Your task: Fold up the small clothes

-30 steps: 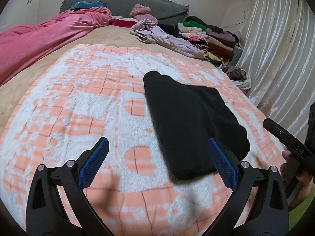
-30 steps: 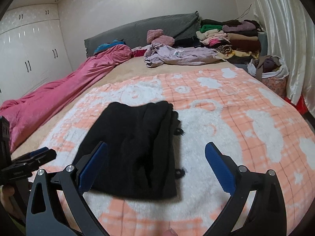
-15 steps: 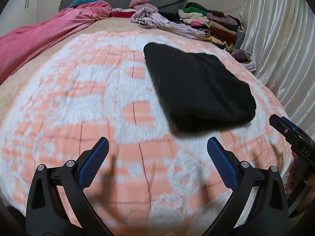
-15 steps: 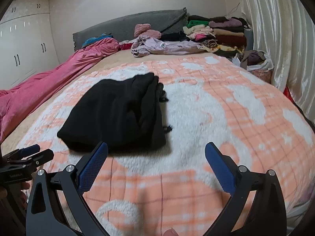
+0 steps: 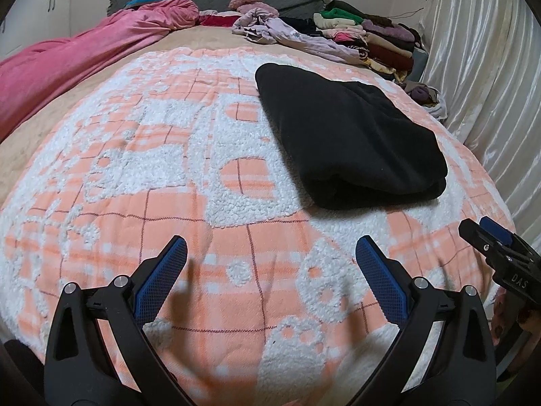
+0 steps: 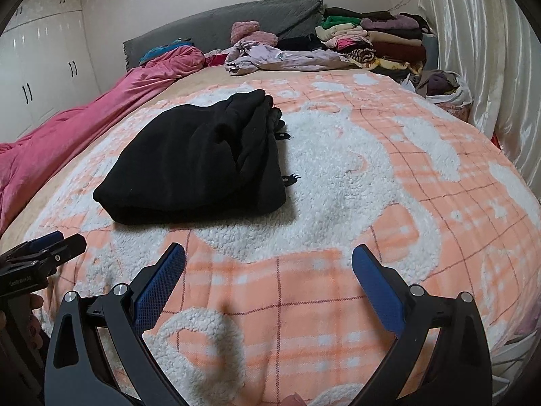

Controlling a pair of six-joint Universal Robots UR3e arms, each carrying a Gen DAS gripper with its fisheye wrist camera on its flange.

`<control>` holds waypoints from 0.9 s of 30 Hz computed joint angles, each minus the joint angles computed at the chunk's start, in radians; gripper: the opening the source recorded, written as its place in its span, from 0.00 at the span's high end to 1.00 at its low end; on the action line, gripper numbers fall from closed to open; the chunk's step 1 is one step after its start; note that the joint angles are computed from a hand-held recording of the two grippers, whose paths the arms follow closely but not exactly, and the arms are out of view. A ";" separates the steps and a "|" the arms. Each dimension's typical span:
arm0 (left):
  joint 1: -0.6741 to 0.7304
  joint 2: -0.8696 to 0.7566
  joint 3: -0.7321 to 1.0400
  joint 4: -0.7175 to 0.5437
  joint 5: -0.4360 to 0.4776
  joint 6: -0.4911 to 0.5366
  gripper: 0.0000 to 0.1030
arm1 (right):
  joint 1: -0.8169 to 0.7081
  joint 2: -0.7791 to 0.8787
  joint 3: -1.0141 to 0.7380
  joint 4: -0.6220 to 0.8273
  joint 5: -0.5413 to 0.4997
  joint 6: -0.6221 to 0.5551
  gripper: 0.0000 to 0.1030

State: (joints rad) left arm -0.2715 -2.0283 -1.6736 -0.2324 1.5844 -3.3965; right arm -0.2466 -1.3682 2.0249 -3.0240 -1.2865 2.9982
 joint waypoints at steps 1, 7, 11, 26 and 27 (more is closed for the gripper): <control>0.000 -0.002 0.001 0.000 0.000 0.001 0.09 | 0.000 0.001 -0.001 0.001 0.001 0.002 0.04; -0.004 -0.001 0.004 -0.011 0.009 0.002 0.09 | 0.001 -0.001 -0.005 0.006 0.005 0.000 0.04; -0.005 0.003 -0.001 -0.010 0.013 0.000 0.09 | 0.003 -0.002 -0.006 0.013 0.005 0.001 0.04; -0.009 0.014 -0.007 -0.012 0.024 -0.001 0.09 | 0.008 -0.009 -0.003 0.020 0.003 0.001 0.04; -0.010 0.016 -0.005 -0.016 0.025 -0.001 0.09 | 0.010 -0.014 0.001 0.019 0.002 0.001 0.04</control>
State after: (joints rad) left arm -0.2812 -2.0127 -1.6782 -0.2488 1.6095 -3.3972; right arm -0.2370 -1.3818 2.0258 -3.0053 -1.2848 2.9988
